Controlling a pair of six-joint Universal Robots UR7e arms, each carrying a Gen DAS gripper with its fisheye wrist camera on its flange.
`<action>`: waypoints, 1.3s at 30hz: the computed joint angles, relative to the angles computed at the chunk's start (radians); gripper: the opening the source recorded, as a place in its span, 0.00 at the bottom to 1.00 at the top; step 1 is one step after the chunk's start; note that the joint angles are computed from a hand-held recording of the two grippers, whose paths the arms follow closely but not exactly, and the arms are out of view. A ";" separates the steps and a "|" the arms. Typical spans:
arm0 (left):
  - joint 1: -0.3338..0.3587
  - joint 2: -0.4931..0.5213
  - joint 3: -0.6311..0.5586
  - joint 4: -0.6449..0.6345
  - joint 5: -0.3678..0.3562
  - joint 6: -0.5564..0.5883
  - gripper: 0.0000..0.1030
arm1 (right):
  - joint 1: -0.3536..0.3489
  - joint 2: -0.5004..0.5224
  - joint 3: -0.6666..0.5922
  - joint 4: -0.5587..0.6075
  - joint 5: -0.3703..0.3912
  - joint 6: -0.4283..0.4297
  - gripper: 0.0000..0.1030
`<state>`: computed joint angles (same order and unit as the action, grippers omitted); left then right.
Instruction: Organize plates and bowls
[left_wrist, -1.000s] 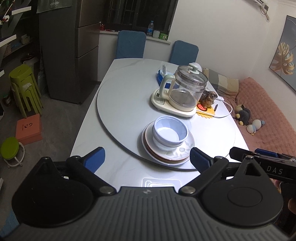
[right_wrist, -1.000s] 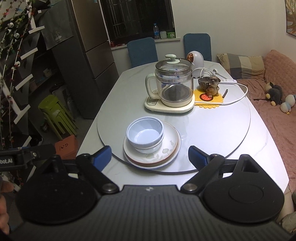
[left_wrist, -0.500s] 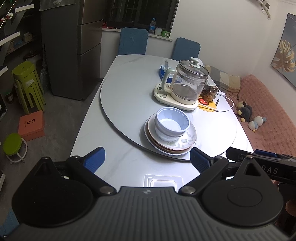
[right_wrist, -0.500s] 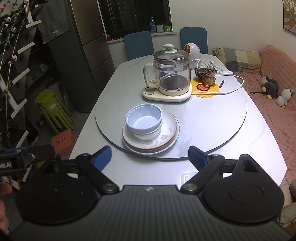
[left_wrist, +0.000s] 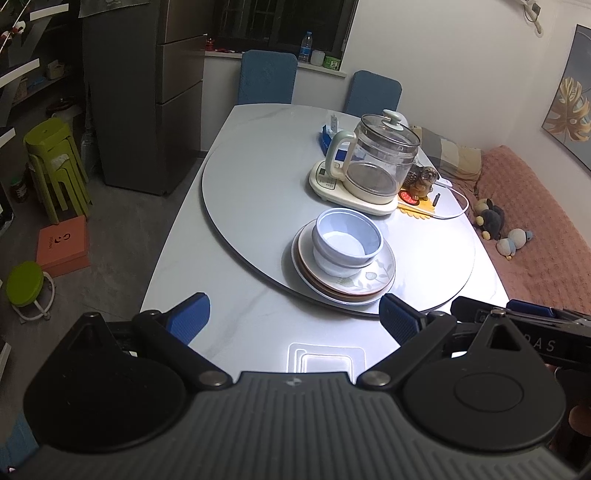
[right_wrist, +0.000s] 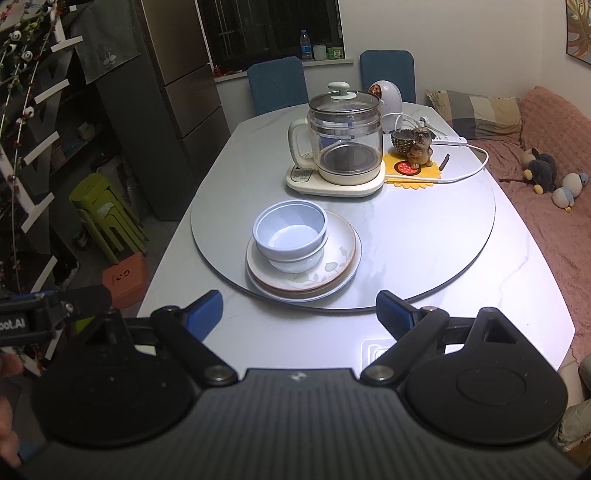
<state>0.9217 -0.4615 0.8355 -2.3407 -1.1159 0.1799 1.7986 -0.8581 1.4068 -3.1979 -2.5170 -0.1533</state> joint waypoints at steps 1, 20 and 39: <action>0.000 0.001 -0.002 0.002 0.000 -0.002 0.97 | 0.000 0.001 -0.001 0.000 0.000 0.000 0.89; 0.005 0.020 -0.035 0.032 0.001 -0.006 0.97 | -0.002 0.000 0.001 0.008 -0.026 0.011 0.89; -0.002 0.001 0.003 0.023 0.019 -0.037 0.97 | -0.002 -0.014 0.018 0.016 -0.019 0.012 0.89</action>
